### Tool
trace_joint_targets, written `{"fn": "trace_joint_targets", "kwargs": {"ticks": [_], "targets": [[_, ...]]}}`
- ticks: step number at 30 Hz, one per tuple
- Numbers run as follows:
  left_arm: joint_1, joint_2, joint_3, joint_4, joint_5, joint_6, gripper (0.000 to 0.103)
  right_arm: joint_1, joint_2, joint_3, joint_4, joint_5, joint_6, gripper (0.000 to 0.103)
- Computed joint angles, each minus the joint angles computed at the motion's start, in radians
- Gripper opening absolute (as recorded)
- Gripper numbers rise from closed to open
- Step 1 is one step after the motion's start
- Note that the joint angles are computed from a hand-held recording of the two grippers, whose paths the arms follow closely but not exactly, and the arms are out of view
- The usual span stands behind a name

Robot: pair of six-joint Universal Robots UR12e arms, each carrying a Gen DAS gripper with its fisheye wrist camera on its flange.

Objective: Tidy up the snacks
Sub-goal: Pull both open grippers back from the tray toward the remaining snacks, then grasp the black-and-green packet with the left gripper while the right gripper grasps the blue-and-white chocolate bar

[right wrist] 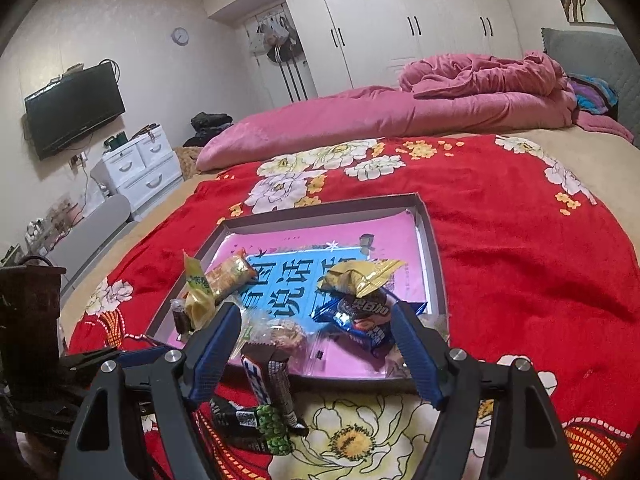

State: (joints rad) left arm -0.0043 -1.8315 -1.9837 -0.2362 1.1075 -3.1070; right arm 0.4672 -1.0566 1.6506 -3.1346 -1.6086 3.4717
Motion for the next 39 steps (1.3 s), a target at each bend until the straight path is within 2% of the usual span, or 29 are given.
{"fn": "trace_joint_targets", "kwargs": {"ticks": [39], "targets": [[-0.023,0.014,-0.013,-0.075,0.012,0.102,0.079,0.03,-0.011,0.009,0.069,-0.011,-0.013,0.077]]}}
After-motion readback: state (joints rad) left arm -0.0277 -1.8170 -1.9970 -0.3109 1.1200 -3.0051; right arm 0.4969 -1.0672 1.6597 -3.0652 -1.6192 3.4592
